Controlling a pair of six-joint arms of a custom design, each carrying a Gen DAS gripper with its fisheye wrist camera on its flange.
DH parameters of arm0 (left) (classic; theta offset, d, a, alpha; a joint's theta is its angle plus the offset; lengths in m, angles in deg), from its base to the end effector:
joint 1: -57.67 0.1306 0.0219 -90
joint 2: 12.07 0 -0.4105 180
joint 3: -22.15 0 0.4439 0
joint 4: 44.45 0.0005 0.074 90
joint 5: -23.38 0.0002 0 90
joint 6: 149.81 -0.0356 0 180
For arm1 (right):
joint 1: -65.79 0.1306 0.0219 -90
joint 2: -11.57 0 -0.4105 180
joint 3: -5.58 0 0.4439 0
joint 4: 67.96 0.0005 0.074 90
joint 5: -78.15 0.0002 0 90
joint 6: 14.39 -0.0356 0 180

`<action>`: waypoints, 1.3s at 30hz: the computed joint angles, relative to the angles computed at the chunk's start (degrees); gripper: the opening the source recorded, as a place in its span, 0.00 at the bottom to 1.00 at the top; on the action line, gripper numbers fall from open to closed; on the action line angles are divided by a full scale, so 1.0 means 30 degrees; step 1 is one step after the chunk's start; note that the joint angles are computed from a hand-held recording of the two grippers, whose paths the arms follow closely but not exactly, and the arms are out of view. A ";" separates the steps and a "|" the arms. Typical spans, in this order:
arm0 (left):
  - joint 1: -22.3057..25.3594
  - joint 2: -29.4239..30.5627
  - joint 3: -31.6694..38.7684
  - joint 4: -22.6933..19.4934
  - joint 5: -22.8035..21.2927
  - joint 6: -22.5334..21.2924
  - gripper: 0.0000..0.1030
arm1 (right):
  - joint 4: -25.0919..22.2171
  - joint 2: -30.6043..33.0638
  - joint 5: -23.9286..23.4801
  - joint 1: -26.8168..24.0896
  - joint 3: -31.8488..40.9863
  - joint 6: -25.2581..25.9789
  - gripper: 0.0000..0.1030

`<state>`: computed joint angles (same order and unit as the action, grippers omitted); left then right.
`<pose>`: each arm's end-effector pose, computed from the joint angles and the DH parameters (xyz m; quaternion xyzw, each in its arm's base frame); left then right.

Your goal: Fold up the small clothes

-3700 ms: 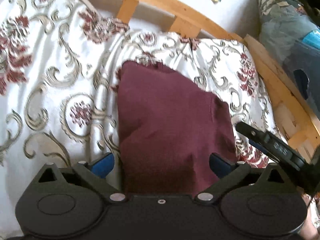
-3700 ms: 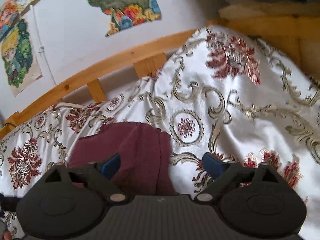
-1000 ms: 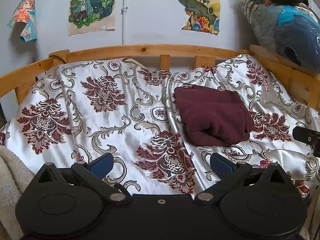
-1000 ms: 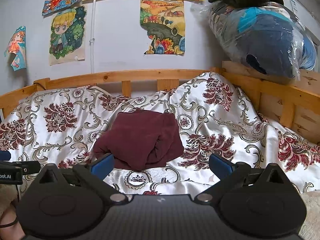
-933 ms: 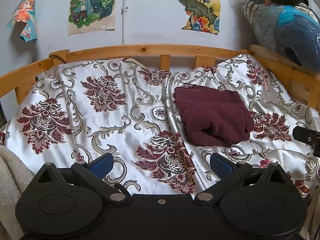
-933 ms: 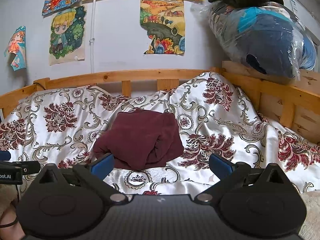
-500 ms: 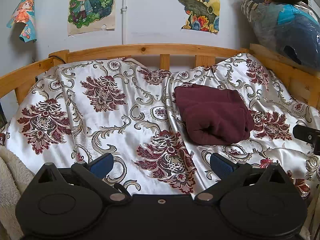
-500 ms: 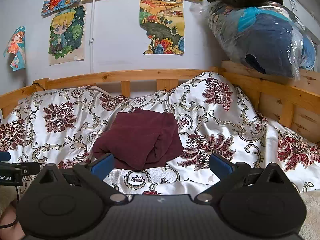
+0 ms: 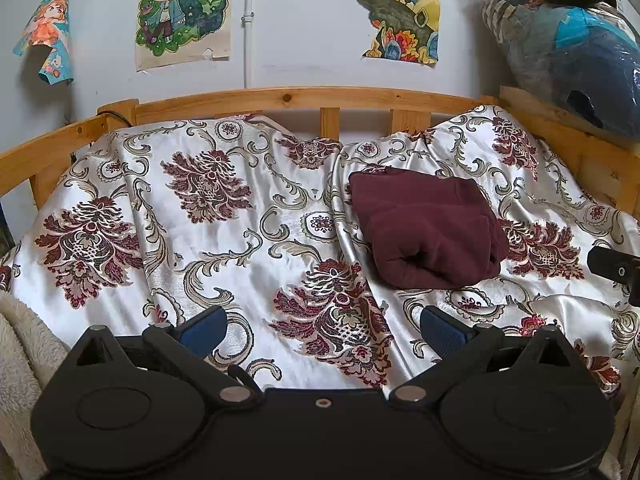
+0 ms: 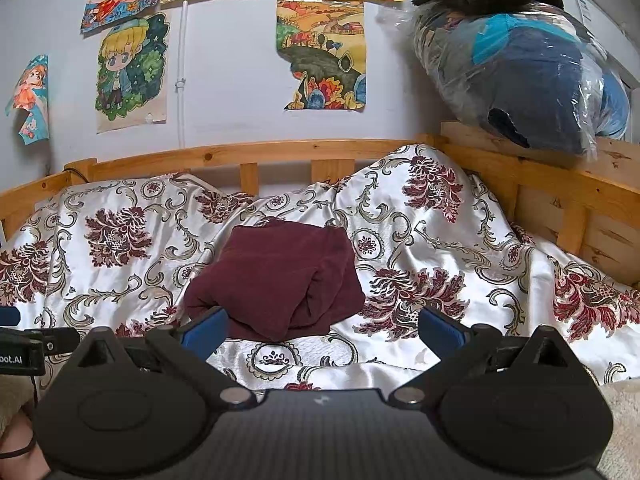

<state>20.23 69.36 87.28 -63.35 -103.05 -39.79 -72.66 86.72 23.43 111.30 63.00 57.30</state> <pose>0.3862 -0.2697 0.3526 -0.0145 0.8554 0.0332 0.5167 0.3197 0.2953 0.3527 -0.0225 0.8095 0.0663 0.5830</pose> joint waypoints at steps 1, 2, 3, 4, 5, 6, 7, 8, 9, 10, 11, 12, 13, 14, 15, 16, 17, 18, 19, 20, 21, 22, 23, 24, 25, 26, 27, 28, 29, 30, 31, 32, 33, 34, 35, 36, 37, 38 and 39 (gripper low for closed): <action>0.0000 0.0000 0.0000 0.0000 0.0000 0.0000 0.99 | 0.0000 0.0006 0.0004 0.0008 0.0006 -0.0010 1.00; 0.0002 -0.0001 0.0003 -0.0005 0.0005 -0.0010 0.99 | -0.0015 0.0011 0.0019 0.0018 0.0015 -0.0020 1.00; 0.0002 -0.0001 0.0003 -0.0005 0.0005 -0.0010 0.99 | -0.0016 0.0008 0.0020 0.0015 0.0012 -0.0024 1.00; 0.0002 -0.0001 0.0003 -0.0005 0.0005 -0.0010 0.99 | -0.0016 0.0008 0.0020 0.0015 0.0012 -0.0024 1.00; 0.0006 -0.0001 0.0005 0.0002 0.0009 -0.0031 0.99 | -0.0005 -0.0002 0.0002 -0.0001 -0.0001 -0.0026 1.00; 0.0001 0.0003 0.0011 -0.0013 -0.0002 -0.0022 0.99 | -0.0004 -0.0001 -0.0003 0.0003 0.0001 -0.0024 1.00; -0.0008 0.0006 0.0005 -0.0008 -0.0021 -0.0018 0.99 | -0.0004 -0.0001 -0.0003 0.0003 0.0001 -0.0024 1.00; -0.0008 0.0006 0.0005 -0.0008 -0.0021 -0.0018 0.99 | 0.0011 -0.0019 -0.0049 -0.0023 -0.0022 -0.0042 1.00; 0.0007 0.0000 0.0010 -0.0011 0.0012 -0.0015 0.99 | -0.0021 0.0005 -0.0013 -0.0005 0.0018 -0.0053 1.00; 0.0003 0.0007 0.0006 -0.0013 0.0008 -0.0001 0.99 | -0.0022 0.0004 -0.0015 -0.0013 0.0018 -0.0061 1.00; 0.0005 0.0000 0.0014 -0.0028 0.0003 -0.0003 0.99 | -0.0033 -0.0006 0.0002 -0.0007 0.0015 -0.0080 1.00; 0.0009 -0.0004 0.0009 -0.0020 0.0010 -0.0020 0.99 | -0.0028 -0.0011 -0.0008 -0.0021 0.0004 -0.0091 1.00; 0.0009 -0.0004 0.0009 -0.0020 0.0010 -0.0020 0.99 | -0.0058 -0.0001 0.0036 0.0014 0.0025 -0.0106 1.00; 0.0013 -0.0007 0.0009 -0.0018 0.0010 -0.0027 0.99 | -0.0058 -0.0001 0.0036 0.0014 0.0025 -0.0106 1.00; 0.0013 -0.0007 0.0009 -0.0018 0.0010 -0.0027 0.99 | -0.0057 -0.0004 0.0027 0.0010 0.0022 -0.0090 1.00; 0.0009 -0.0005 0.0022 -0.0032 0.0009 -0.0024 0.99 | -0.0059 -0.0001 0.0034 0.0015 0.0026 -0.0089 1.00; 0.0004 -0.0002 0.0035 -0.0042 0.0004 -0.0017 0.99 | -0.0059 -0.0004 0.0033 0.0009 0.0020 -0.0079 1.00; 0.0001 0.0000 0.0047 -0.0052 0.0005 -0.0010 0.99 | -0.0061 0.0002 0.0044 0.0019 0.0028 -0.0093 1.00; -0.0003 0.0000 0.0054 -0.0048 0.0006 -0.0015 0.99 | -0.0067 0.0006 0.0046 0.0024 0.0033 -0.0107 1.00; 0.0016 -0.0015 -0.0009 0.0043 0.0041 -0.0039 0.99 | -0.0068 0.0010 0.0056 0.0029 0.0036 -0.0114 1.00; 0.0023 -0.0026 -0.0069 0.0132 0.0062 -0.0056 0.99 | -0.0068 0.0010 0.0056 0.0029 0.0036 -0.0114 1.00; 0.0038 -0.0050 -0.0122 0.0186 0.0085 -0.0076 0.99 | -0.0063 0.0005 0.0044 0.0020 0.0029 -0.0120 1.00; 0.0036 -0.0049 -0.0111 0.0176 0.0082 -0.0079 0.99 | -0.0063 0.0005 0.0044 0.0020 0.0029 -0.0120 1.00; 0.0051 -0.0082 -0.0169 0.0262 0.0108 -0.0127 0.99 | -0.0073 -0.0002 0.0021 -0.0002 0.0023 -0.0123 1.00; 0.0051 -0.0103 -0.0199 0.0300 0.0120 -0.0143 0.99 | -0.0070 -0.0007 0.0021 0.0002 0.0023 -0.0102 1.00; 0.0085 -0.0110 -0.0189 0.0259 0.0192 -0.0177 0.99 | -0.0063 -0.0018 0.0013 -0.0010 0.0010 -0.0097 1.00; 0.0100 -0.0118 -0.0167 0.0154 0.0282 -0.0206 0.99 | -0.0029 -0.0024 0.0006 -0.0015 0.0001 -0.0075 1.00; 0.0103 -0.0111 -0.0138 0.0045 0.0311 -0.0226 0.99 | 0.0011 -0.0006 0.0052 -0.0003 0.0002 -0.0088 1.00; 0.0105 -0.0065 -0.0020 -0.0174 0.0257 -0.0251 0.99 | 0.0048 -0.0015 0.0058 -0.0013 -0.0019 -0.0095 1.00; 0.0082 0.0026 0.0126 -0.0483 0.0075 -0.0248 0.99 | 0.0063 -0.0003 0.0079 -0.0007 -0.0024 -0.0128 1.00; 0.0050 0.0147 0.0304 -0.0884 -0.0133 -0.0200 0.99 | 0.0031 -0.0001 0.0075 -0.0010 -0.0018 -0.0137 1.00; 0.0052 0.0246 0.0481 -0.1304 -0.0143 -0.0109 0.99 | -0.0001 0.0002 0.0075 -0.0023 -0.0015 -0.0169 1.00; 0.0097 0.0302 0.0588 -0.1616 0.0055 -0.0033 0.99 | -0.0022 0.0001 0.0069 -0.0034 -0.0016 -0.0188 1.00; 0.0125 0.0293 0.0590 -0.1712 0.0201 0.0018 0.99 | -0.0053 0.0016 0.0088 -0.0023 -0.0003 -0.0208 1.00; 0.0132 0.0261 0.0556 -0.1734 0.0216 0.0092 0.99 | -0.0089 0.0031 0.0110 -0.0011 0.0011 -0.0217 1.00; 0.0126 0.0246 0.0534 -0.1680 0.0166 0.0102 0.99 | -0.0165 0.0052 0.0132 -0.0002 0.0039 -0.0223 1.00; 0.0131 0.0200 0.0482 -0.1589 0.0144 0.0077 0.99 | -0.0279 0.0103 0.0178 0.0019 0.0096 -0.0243 1.00; 0.0137 0.0168 0.0445 -0.1510 0.0154 0.0068 0.99 | -0.0416 0.0142 0.0221 0.0033 0.0155 -0.0276 1.00; 0.0156 0.0134 0.0411 -0.1469 0.0210 0.0088 0.99 | -0.0548 0.0185 0.0256 0.0045 0.0210 -0.0320 1.00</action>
